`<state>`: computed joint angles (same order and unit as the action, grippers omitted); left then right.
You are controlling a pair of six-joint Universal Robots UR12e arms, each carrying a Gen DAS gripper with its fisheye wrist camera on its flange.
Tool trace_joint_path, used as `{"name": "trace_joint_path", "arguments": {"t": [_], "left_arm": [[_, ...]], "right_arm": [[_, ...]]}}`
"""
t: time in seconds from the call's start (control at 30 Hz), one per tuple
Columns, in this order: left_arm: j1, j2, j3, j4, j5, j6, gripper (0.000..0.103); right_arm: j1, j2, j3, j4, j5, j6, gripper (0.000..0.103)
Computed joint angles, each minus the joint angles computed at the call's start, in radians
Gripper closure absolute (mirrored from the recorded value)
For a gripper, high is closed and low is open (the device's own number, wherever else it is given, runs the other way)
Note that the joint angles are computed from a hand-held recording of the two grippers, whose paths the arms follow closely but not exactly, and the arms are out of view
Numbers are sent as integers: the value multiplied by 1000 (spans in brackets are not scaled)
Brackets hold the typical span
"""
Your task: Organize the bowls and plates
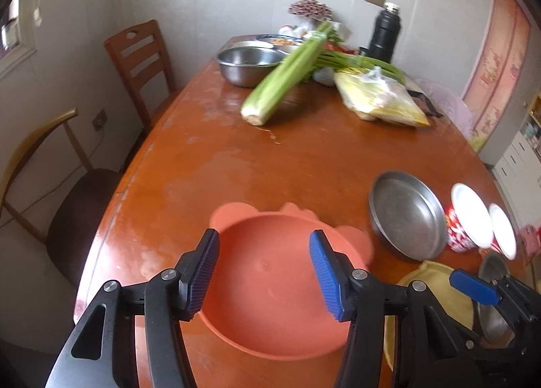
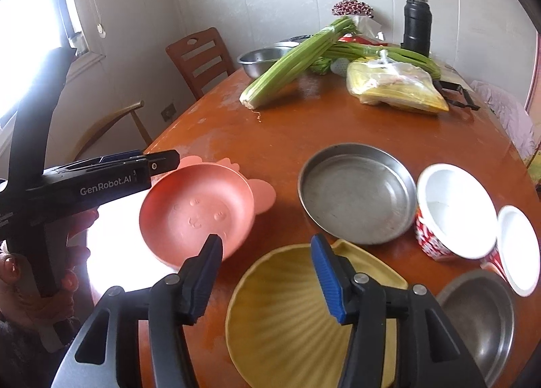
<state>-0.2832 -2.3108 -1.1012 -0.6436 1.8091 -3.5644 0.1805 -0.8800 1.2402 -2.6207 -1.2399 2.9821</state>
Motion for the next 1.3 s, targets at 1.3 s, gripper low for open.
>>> {"name": "trace_joint_path", "arguments": {"t": [1.3], "left_arm": [[-79, -26, -1, -47, -113, 81, 46]], "right_arm": [[-75, -135, 280, -103, -5, 59, 48]]}}
